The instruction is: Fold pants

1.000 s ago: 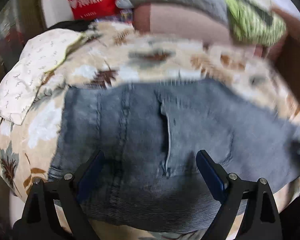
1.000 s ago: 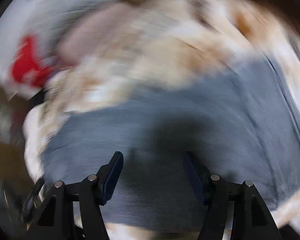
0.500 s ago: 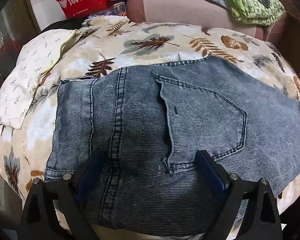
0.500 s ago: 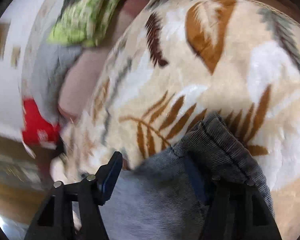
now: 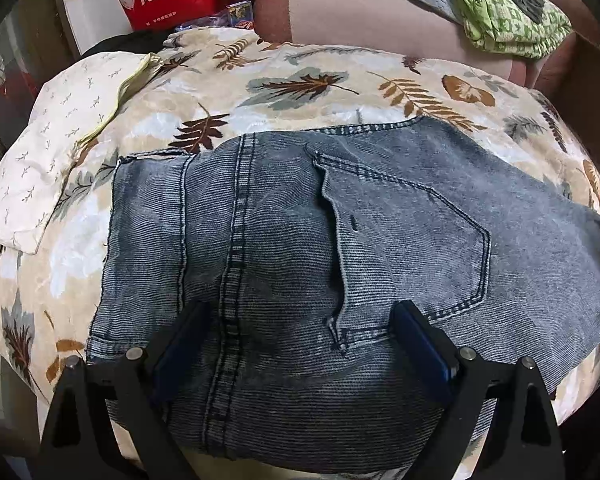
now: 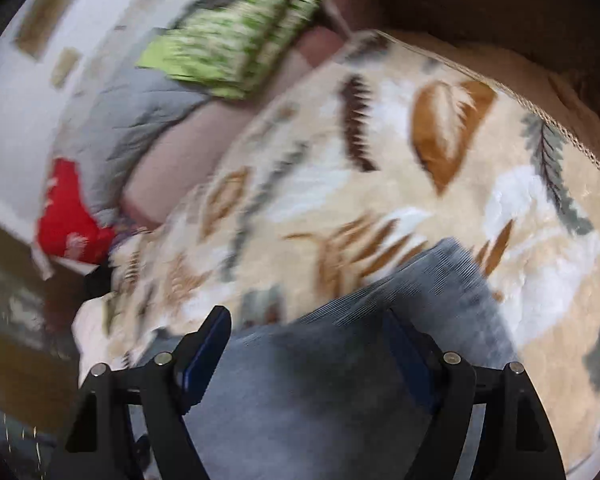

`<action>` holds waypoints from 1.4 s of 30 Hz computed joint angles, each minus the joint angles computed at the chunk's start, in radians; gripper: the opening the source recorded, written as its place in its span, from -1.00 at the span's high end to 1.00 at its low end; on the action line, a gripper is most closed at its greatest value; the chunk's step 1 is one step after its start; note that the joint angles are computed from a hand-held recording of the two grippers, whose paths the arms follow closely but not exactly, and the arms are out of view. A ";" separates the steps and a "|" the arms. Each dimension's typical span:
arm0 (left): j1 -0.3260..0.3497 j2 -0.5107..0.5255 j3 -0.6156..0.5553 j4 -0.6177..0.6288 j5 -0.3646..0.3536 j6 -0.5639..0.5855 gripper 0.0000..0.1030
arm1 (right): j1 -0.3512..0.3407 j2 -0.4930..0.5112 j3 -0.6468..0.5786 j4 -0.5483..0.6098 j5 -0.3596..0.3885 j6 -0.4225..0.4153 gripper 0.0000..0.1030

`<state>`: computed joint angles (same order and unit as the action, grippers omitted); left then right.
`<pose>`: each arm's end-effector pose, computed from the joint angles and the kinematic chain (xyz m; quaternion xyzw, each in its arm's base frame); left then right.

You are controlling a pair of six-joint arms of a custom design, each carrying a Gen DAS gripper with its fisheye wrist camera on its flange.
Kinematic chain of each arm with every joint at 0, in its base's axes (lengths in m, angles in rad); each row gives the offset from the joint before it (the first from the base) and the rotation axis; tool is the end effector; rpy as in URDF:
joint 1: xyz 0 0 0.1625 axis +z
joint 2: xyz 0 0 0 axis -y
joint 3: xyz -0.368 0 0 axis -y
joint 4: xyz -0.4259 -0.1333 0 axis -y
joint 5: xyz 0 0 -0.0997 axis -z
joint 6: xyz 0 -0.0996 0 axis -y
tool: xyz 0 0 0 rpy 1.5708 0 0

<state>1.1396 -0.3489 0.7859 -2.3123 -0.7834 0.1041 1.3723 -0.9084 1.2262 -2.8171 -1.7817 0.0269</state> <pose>-0.1692 -0.8555 0.0709 0.1853 0.8957 -0.1999 0.3513 -0.0413 -0.7757 0.3411 -0.1468 -0.8782 0.4356 0.1319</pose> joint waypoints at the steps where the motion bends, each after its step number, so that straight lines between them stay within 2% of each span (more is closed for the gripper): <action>1: 0.000 0.001 -0.001 -0.002 -0.001 0.002 -0.83 | 0.003 -0.017 0.043 -0.026 -0.001 0.003 -0.58; 3: 0.001 0.000 0.000 -0.005 -0.004 0.002 -0.83 | -0.011 -0.042 0.122 -0.036 -0.011 0.039 -0.58; 5: 0.001 -0.001 0.001 -0.006 -0.006 0.008 -0.83 | -0.026 -0.017 0.104 0.058 -0.073 0.072 -0.57; 7: 0.001 -0.004 0.004 -0.005 -0.008 0.014 -0.83 | -0.024 -0.013 0.107 0.029 -0.078 0.058 -0.55; 9: 0.002 -0.003 0.003 -0.004 -0.009 0.010 -0.83 | -0.016 -0.034 0.111 0.031 -0.017 0.070 -0.55; 12: 0.001 0.000 0.001 -0.007 -0.002 0.008 -0.83 | 0.010 -0.046 0.137 -0.066 -0.013 0.003 -0.57; 13: 0.001 0.001 -0.001 -0.006 -0.003 0.006 -0.83 | 0.006 -0.046 0.143 -0.071 -0.007 0.005 -0.60; 15: 0.002 0.002 -0.006 0.000 -0.007 -0.003 -0.83 | -0.016 -0.022 0.106 0.045 -0.051 0.046 -0.68; 16: 0.001 0.001 -0.011 0.010 -0.009 -0.014 -0.83 | -0.033 -0.001 0.091 0.084 -0.081 0.075 -0.65; 17: -0.001 -0.004 -0.005 0.005 -0.011 -0.019 -0.83 | -0.038 -0.018 0.108 0.081 -0.074 0.068 -0.59; 20: -0.016 -0.022 0.025 -0.068 -0.017 -0.013 -0.83 | -0.022 -0.101 0.211 -0.072 0.012 0.049 -0.59; 22: -0.030 -0.024 0.023 -0.103 -0.051 -0.006 -0.83 | -0.012 -0.155 0.282 -0.185 0.016 0.040 -0.59; 24: -0.047 -0.022 0.022 -0.131 -0.090 0.006 -0.83 | -0.019 -0.204 0.342 -0.225 0.022 0.082 -0.59; 26: -0.059 -0.010 0.006 -0.131 -0.125 0.016 -0.83 | -0.040 -0.253 0.408 -0.231 0.016 0.164 -0.59; 28: -0.071 0.017 -0.026 -0.109 -0.145 0.024 -0.83 | -0.076 -0.296 0.470 -0.220 0.030 0.266 -0.59; 30: -0.082 0.047 -0.063 -0.067 -0.163 0.023 -0.83 | -0.108 -0.324 0.508 -0.225 0.065 0.291 -0.59; 38: -0.119 0.175 -0.205 0.077 -0.213 -0.014 -0.83 | -0.146 -0.268 0.418 -0.101 0.046 0.314 -0.56; 42: -0.129 0.258 -0.306 0.143 -0.195 -0.032 -0.83 | -0.150 -0.244 0.401 -0.131 0.035 0.329 -0.52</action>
<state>1.0108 -0.0908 0.4796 -2.1698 -0.9787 0.0720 1.2227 -1.1523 1.6276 -2.9484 -1.7469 0.3554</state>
